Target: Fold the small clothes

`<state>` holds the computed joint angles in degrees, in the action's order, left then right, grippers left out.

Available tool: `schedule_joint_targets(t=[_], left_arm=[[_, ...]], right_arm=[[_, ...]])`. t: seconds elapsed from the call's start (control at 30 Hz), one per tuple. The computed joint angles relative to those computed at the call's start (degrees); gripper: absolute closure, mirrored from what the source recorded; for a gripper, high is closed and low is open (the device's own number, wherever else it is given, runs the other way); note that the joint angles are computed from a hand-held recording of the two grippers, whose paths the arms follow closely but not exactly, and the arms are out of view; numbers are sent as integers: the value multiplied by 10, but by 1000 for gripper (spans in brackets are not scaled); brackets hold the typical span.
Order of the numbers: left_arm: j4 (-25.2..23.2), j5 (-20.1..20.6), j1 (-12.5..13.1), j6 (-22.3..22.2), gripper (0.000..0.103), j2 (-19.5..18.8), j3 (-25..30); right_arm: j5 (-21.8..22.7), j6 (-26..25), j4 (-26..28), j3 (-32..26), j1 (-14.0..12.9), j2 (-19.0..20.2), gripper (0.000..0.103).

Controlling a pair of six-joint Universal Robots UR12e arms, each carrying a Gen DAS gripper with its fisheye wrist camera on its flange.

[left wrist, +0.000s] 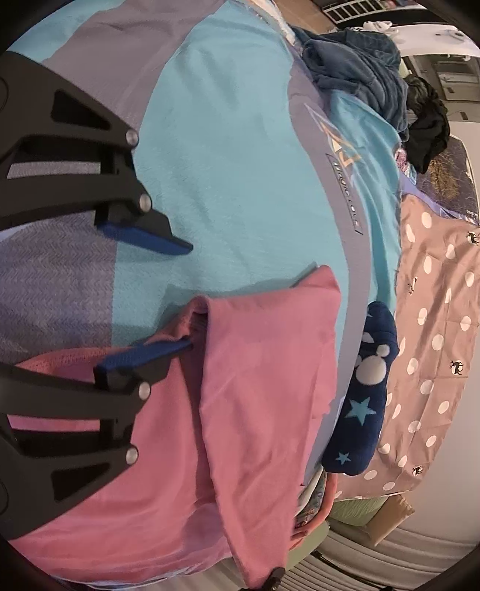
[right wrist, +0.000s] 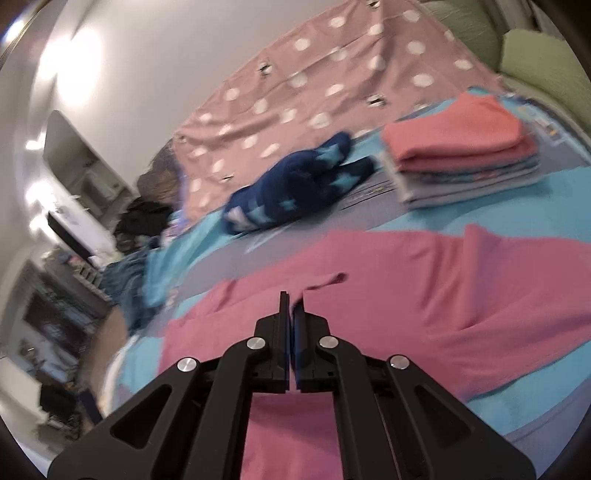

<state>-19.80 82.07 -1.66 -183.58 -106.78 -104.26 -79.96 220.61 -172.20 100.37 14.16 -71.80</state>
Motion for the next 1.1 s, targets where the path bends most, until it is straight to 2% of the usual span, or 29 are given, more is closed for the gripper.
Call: schedule_joint_targets(t=[0.03,0.07,0.13,0.23,0.3,0.4,0.5,0.53,0.6,0.67,0.73,0.83,0.87,0.9,0.97,1.03,1.07,1.1], left_arm=[[0,-4,1,1,61,0,0],[1,-5,1,1,64,0,0],[3,-6,1,0,65,1,-2],[6,-10,2,-2,70,1,-3],[7,-16,3,-1,76,1,-4],[5,-23,3,-1,77,0,-3],[9,-49,10,-14,76,1,-5],[11,-61,13,-20,74,2,-6],[23,-103,22,-30,58,3,-11],[36,-135,28,-32,50,3,-14],[43,-141,30,-28,48,1,-11],[40,-143,32,-38,51,-7,0],[34,-153,35,-48,57,-12,6],[26,-166,40,-62,68,-17,12],[20,-180,45,-84,70,-22,17],[19,-183,47,-88,70,-25,19],[17,-183,46,-84,72,-25,19],[16,-185,46,-80,75,-25,18]], right_arm=[[-23,-4,31,-6,2,0,94],[-52,-13,86,-14,5,0,86],[-79,-6,146,-19,8,1,85],[-39,6,151,-12,3,2,84],[-40,-10,151,-16,6,3,83],[-32,-60,154,-45,19,15,78],[3,-151,189,-112,40,47,71],[12,-193,209,-144,50,62,71],[23,-265,247,-208,71,96,69],[47,-323,301,-285,87,138,68],[69,-362,367,-364,99,180,68],[58,-444,488,-503,122,255,67],[35,-473,533,-559,132,286,66],[19,-492,568,-599,138,308,66],[-1,-524,649,-696,149,360,66],[-10,-554,721,-781,155,403,66],[-24,-574,752,-824,160,425,61],[-43,-589,764,-842,165,436,60]])
